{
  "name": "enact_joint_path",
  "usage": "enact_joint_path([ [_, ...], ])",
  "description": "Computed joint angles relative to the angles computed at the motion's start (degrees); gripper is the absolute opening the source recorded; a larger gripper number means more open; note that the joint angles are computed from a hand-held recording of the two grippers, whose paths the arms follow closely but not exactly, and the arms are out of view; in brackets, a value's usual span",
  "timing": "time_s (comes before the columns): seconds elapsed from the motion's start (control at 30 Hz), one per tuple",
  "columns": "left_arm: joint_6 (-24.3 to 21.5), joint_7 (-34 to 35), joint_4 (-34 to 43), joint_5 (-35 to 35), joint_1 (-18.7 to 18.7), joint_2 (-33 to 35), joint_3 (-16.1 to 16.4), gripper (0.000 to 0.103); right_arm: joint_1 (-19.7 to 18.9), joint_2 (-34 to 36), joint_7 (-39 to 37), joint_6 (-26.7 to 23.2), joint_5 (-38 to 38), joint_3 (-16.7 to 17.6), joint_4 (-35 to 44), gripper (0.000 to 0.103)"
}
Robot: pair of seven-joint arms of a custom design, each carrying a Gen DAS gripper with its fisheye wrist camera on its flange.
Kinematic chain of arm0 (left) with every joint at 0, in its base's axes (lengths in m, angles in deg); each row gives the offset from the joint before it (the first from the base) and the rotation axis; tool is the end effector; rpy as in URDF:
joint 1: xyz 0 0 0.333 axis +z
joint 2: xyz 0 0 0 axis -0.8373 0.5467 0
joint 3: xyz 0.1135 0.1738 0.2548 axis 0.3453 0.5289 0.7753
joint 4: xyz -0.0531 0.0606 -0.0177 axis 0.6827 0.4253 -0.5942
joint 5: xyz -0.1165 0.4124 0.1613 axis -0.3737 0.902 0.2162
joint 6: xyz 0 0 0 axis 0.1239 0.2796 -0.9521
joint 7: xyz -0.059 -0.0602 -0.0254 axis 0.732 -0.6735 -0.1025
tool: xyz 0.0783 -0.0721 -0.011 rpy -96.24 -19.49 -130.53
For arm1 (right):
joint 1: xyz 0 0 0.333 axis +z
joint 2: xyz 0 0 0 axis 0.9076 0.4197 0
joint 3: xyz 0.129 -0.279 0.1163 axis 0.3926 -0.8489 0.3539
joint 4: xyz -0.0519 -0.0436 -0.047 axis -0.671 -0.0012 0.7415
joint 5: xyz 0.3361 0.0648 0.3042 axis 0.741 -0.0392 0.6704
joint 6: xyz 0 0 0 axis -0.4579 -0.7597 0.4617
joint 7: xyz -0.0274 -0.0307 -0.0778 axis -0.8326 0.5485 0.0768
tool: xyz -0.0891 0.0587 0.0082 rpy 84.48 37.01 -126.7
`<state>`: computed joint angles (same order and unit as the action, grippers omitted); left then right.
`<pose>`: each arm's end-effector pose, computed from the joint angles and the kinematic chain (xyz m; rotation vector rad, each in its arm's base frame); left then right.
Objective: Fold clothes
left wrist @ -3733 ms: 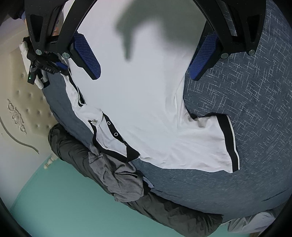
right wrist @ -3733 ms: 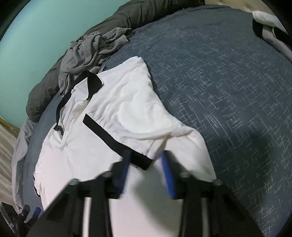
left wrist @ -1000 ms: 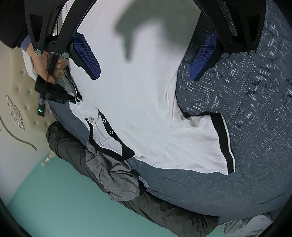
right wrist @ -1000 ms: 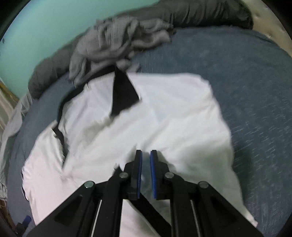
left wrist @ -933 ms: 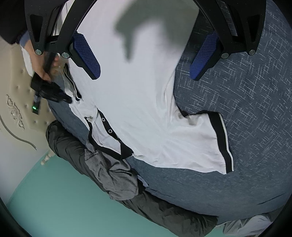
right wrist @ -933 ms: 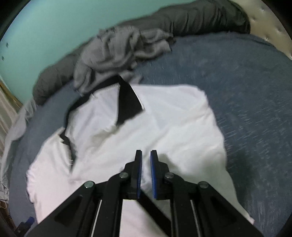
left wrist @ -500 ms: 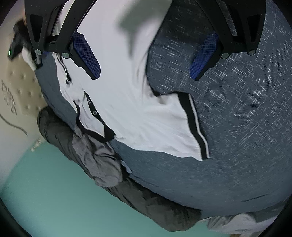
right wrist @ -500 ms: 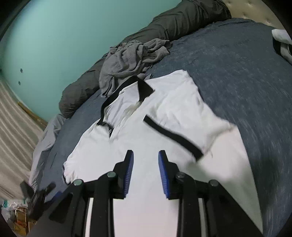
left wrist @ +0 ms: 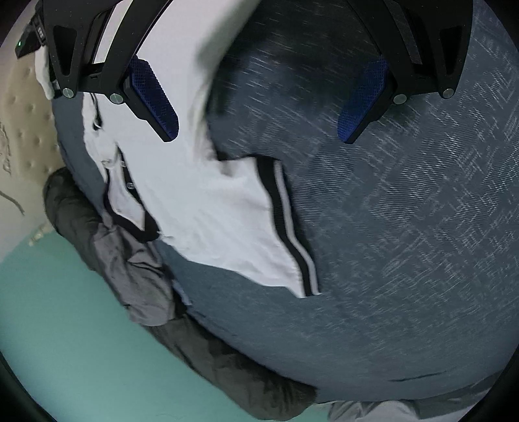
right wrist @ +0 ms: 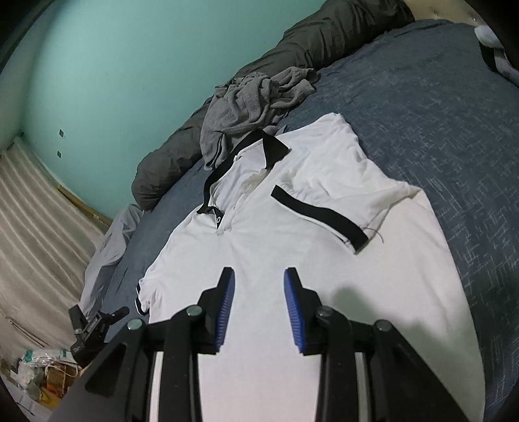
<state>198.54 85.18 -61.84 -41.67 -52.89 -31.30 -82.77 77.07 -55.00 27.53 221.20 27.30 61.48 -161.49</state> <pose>0.6607 -0.0939 0.4176 -2.4147 1.2492 -1.0699 0.6840 0.1893 0.4283 -1.3195 1.6558 -0.0376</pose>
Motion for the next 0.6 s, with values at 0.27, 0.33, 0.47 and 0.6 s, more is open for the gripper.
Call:
enact_joint_path([
  [0.27, -6.2, 2.1, 6.8, 0.3, 1.9, 3.8, 1.0, 0.100, -0.7, 0.0, -7.2, -2.5, 7.3, 0.4, 0.9, 0.031],
  [0.33, -7.5, 3.2, 8.6, -0.6, 2.8, 5.1, 0.7, 0.100, -0.7, 0.1, -7.8, -2.7, 8.5, 0.2, 1.0, 0.031],
  [0.47, -10.2, 2.8, 12.4, 2.4, 2.4, 7.7, 1.8, 0.100, -0.8, 0.2, -8.9, -2.7, 10.7, -0.1, 1.2, 0.031],
  [0.6, -10.1, 4.6, 14.7, 1.9, 3.7, 9.8, 0.8, 0.095, -0.9, 0.5, -9.4, -3.1, 12.2, -0.4, 1.4, 0.031],
])
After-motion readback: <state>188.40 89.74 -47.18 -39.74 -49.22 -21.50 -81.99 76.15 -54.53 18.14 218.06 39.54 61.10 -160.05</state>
